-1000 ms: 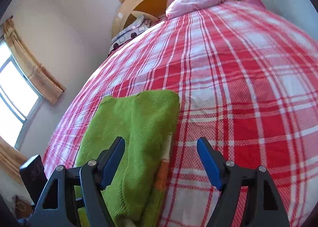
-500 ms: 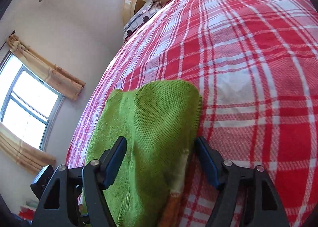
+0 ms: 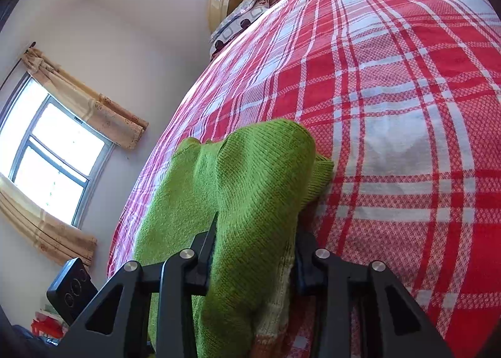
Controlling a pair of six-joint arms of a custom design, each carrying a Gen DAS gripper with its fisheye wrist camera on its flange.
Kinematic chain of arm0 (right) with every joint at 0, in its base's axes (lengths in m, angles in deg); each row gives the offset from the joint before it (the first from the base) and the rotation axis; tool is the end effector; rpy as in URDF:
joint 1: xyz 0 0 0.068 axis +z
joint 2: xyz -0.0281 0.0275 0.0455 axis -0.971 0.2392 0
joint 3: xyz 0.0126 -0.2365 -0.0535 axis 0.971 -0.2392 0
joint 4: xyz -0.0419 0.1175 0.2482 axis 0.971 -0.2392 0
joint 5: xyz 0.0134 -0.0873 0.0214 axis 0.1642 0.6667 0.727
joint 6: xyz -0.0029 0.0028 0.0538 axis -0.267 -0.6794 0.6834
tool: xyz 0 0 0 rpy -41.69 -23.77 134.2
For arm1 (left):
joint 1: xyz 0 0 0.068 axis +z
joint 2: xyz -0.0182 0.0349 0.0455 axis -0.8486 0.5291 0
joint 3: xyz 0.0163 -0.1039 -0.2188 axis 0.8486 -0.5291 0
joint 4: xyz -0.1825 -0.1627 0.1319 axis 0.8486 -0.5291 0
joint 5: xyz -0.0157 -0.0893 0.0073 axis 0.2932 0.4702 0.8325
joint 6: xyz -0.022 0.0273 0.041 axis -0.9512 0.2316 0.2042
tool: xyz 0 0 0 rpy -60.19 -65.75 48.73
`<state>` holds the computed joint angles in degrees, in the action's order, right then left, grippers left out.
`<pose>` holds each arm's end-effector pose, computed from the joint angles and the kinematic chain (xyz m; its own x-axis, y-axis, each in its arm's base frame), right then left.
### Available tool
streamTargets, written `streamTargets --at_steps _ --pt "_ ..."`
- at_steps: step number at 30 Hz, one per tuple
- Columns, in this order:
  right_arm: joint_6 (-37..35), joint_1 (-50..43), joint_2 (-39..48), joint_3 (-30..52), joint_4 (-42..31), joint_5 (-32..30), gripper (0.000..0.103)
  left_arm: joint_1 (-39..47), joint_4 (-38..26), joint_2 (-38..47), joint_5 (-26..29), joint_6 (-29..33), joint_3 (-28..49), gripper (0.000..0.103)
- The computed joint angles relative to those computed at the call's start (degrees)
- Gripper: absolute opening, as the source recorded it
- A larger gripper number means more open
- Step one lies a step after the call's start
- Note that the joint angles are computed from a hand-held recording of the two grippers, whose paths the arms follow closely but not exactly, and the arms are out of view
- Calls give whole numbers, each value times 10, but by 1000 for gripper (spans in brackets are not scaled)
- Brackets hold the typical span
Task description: Fold small clothes
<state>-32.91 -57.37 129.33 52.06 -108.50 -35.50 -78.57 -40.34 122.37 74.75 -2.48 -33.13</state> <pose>0.4215 0.1681 0.1996 -0.8841 -0.0499 -0.4646 -0.3912 0.6229 0.6775 0.2019 -0.0798 0.1919 -0.7868 0.0578 -0.6144 0.2465 0.9422 -0.2270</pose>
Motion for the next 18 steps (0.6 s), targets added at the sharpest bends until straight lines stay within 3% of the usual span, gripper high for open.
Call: streamTargets --at_steps 11,12,14,18 --pt "-22 24 -48 -45 10 83 35 8 -5 18 12 19 14 102" --pt "-24 31 -51 -44 6 101 35 10 -6 20 16 20 17 100" --pt "-12 45 -61 -48 4 135 34 10 -11 9 28 26 14 86" --pt "4 65 -95 -77 13 190 30 4 -24 -2 20 25 17 73"
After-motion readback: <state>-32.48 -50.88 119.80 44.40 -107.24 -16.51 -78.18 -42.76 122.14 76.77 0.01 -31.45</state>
